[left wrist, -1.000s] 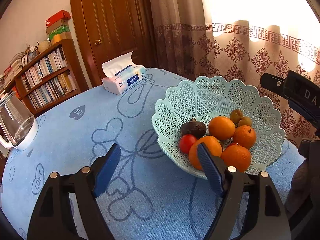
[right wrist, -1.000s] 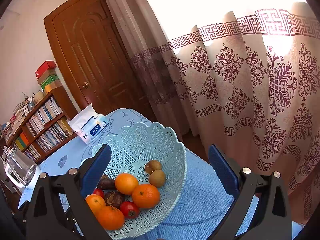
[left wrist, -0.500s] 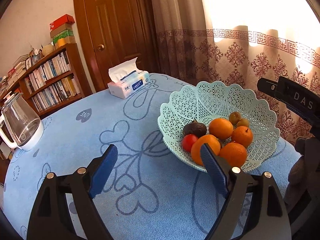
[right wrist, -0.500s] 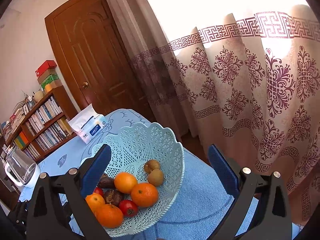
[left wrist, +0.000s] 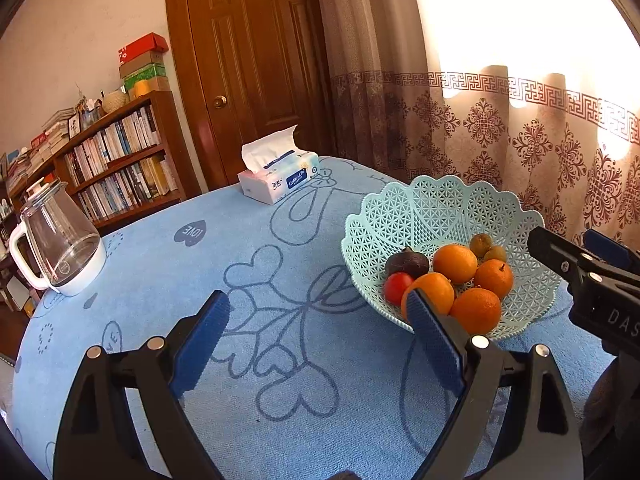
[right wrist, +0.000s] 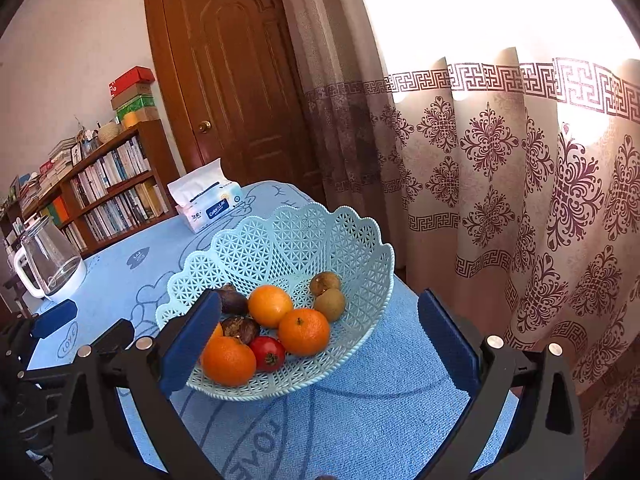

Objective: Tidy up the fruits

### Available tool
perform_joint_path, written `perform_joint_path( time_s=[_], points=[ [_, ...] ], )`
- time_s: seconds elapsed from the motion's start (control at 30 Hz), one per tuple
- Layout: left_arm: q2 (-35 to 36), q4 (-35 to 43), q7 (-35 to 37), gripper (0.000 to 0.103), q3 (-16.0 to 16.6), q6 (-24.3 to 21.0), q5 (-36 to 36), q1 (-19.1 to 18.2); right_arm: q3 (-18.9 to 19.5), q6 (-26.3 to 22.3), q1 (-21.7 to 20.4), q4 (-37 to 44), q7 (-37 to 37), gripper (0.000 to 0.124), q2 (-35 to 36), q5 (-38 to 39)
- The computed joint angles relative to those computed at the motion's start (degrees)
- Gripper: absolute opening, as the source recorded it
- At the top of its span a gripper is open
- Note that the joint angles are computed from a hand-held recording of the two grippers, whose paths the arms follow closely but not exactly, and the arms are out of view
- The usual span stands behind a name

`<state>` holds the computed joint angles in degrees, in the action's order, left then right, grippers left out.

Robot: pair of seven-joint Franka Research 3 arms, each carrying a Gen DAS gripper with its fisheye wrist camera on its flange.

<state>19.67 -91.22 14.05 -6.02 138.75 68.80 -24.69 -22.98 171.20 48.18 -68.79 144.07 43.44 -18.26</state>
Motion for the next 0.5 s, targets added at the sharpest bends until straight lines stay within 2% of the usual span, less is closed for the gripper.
perform_joint_path(
  time_s=[0.07, 0.13, 0.2, 0.27, 0.33, 0.5],
  points=[
    [-0.63, -0.65, -1.39, 0.089, 0.25, -0.62, 1.02, -0.28, -1.82, 1.42, 1.60, -2.46, 1.07, 0.100, -1.13, -0.94],
    [-0.97, -0.94, -2.51, 0.089, 0.25, -1.64, 2.07, -0.51, -1.63, 2.12, 1.72, -3.89, 0.46, 0.100, -2.01, -0.87],
    [-1.32, -1.25, -3.32, 0.094, 0.11, -2.72, 2.91, -0.63, 0.81, 1.85, 0.40, -4.47, -2.04, 0.100, -2.74, -0.01],
    [-1.70, -1.60, -4.26, 0.095, -0.09, -3.78, 3.59, -0.65, 4.78, 0.61, -1.94, -3.94, -6.34, 0.100, -3.01, 1.24],
    [-2.12, -2.04, -5.01, 0.096, -0.34, -4.08, 3.86, -0.37, 5.93, -0.34, -2.37, -3.40, -8.76, 0.100, -2.88, 1.60],
    [-2.59, -2.51, -6.02, 0.096, -0.92, -5.64, 4.57, -0.18, 2.92, -1.95, 0.55, -2.35, -9.05, 0.100, -2.14, -1.01]
  ],
)
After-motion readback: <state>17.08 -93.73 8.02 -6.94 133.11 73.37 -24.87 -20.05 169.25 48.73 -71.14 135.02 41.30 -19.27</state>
